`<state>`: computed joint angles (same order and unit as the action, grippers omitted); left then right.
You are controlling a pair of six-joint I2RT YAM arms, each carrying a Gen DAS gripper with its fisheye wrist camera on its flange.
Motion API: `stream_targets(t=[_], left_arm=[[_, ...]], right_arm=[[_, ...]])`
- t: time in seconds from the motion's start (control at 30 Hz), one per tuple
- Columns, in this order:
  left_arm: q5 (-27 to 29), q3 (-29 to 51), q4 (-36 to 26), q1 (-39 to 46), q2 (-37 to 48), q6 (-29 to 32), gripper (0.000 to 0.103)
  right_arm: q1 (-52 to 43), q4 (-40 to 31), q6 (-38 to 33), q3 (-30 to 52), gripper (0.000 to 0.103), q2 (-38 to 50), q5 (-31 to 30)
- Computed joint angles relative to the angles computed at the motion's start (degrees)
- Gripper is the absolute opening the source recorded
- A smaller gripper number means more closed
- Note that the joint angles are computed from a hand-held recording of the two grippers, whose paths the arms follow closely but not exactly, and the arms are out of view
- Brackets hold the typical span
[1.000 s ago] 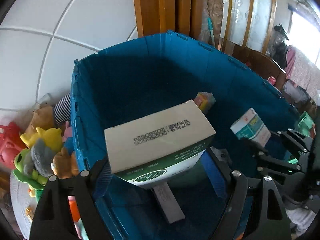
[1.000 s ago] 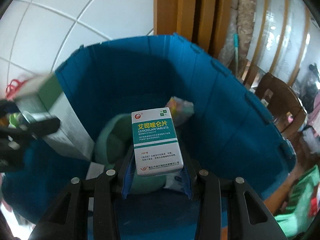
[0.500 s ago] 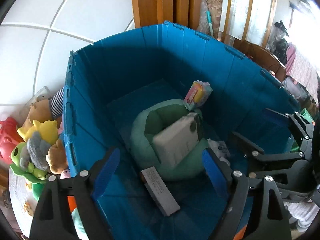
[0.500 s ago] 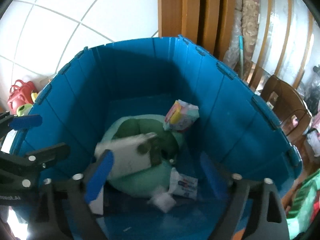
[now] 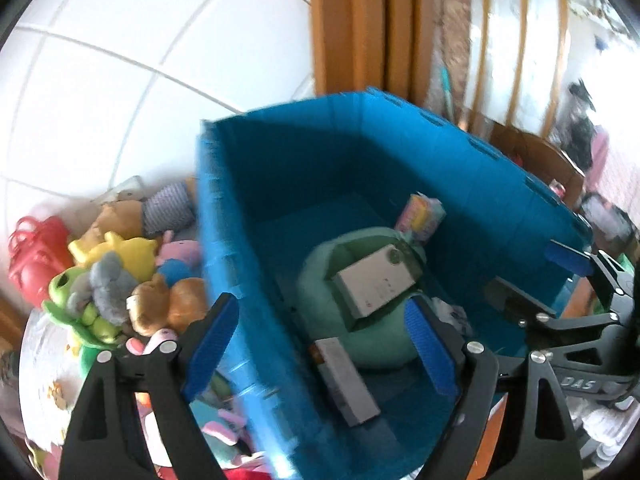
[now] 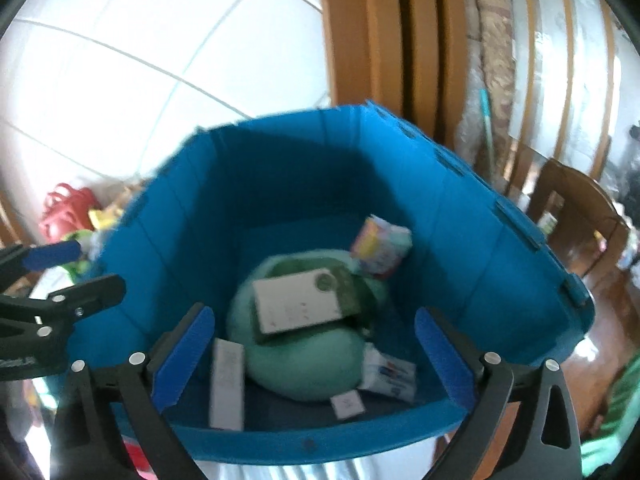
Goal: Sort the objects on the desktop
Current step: 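Withdraw both tools from the crate toward the table pile, then reach the left tool to a white-blue medicine box while the right tool reaches a maroon beanie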
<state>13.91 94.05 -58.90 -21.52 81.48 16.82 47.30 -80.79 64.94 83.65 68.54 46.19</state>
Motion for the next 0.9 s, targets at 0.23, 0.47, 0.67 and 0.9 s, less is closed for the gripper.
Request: stream_targets(t=[0.23,0.47,0.67,0.9], left_arm=[[4.96,-8.48,2.41,20.71,-6.77,4.79,0.085],[10.04,-8.20,2.49,47.56,-1.99,13.89,0.085],[12.48,-1.89,3.82,63.30,10.09,19.78,0.085],[13.06,16.39,0.79,70.14,32.02,28.41,0.085]], right_arm=[[5.74,23.10,-14.77,-1.11,0.103,3.72,-0.39],[7.78,41.38,-27.58,4.52,0.103,15.67,-7.72],[10.25,42.53,-29.69,16.97,0.103,30.42,-11.33],[12.15,31.77,-18.14,36.34,0.103,50.70,-11.27]])
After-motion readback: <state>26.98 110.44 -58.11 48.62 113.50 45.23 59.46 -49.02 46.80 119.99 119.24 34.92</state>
